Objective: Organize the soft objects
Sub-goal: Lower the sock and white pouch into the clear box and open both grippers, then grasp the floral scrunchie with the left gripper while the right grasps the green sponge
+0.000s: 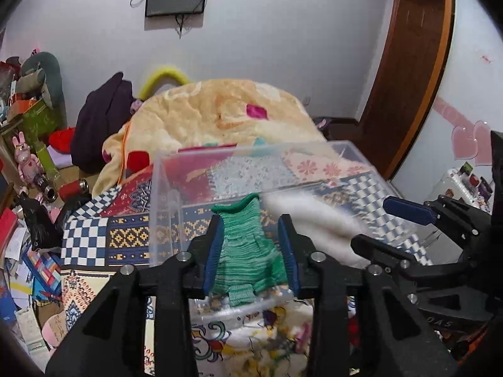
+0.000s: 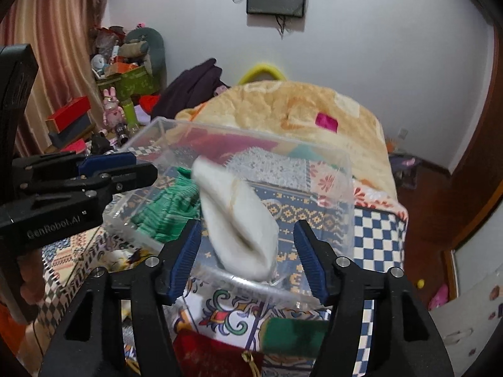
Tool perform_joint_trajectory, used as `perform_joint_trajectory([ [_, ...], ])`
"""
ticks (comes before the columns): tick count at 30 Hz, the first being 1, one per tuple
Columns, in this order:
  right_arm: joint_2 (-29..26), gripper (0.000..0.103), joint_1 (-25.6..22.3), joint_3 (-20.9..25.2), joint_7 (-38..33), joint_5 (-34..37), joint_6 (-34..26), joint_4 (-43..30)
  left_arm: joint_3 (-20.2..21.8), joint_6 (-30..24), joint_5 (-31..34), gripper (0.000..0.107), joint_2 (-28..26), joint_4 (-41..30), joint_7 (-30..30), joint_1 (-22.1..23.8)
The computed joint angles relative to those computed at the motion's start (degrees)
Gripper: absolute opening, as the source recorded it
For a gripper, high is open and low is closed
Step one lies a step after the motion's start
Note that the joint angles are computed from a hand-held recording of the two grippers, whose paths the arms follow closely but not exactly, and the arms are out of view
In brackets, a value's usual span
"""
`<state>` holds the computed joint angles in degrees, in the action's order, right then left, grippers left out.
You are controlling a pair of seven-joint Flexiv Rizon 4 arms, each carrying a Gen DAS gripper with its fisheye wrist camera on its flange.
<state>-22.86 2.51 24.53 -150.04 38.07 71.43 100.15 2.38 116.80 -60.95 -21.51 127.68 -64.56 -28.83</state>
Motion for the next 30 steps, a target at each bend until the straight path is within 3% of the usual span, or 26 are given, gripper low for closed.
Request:
perform_joint_trajectory([
  [7, 3.6, 0.066, -4.6, 1.7, -9.0, 10.8, -3.2, -1.0, -2.1, 6.4, 1.7, 0.054, 4.0, 3.8, -0.7, -0.7],
  [11, 5.5, 0.077, -6.1, 0.7, -13.8, 17.5, -5.1, -1.1, -4.3, 10.0, 2.0, 0.071, 5.5, 5.9, -1.0, -0.3],
  [15, 6.8, 0.079, -5.1, -1.9, -16.1, 20.3, -5.6, 0.1, -5.9, 11.3, 1.1, 0.08, 5.8, 7.5, -1.2, -0.2],
  [21, 5.9, 0.08, -1.6, -6.4, -14.2, 18.0, -4.9, 2.3, -7.1, 9.9, -2.3, 0.082, 4.3, 8.5, 0.0, -0.9],
  [28, 2.4, 0.08, 0.7, -7.9, -5.7, 9.8, -2.4, 4.2, -6.4, 4.0, 4.7, 0.083, 3.1, 10.8, -7.8, 0.9],
  [30, 1.0, 0.08, 0.8, -7.8, -2.7, 6.9, -2.1, 4.3, -5.7, 2.3, 6.8, 0.09, 2.2, 10.7, -9.9, 1.1],
])
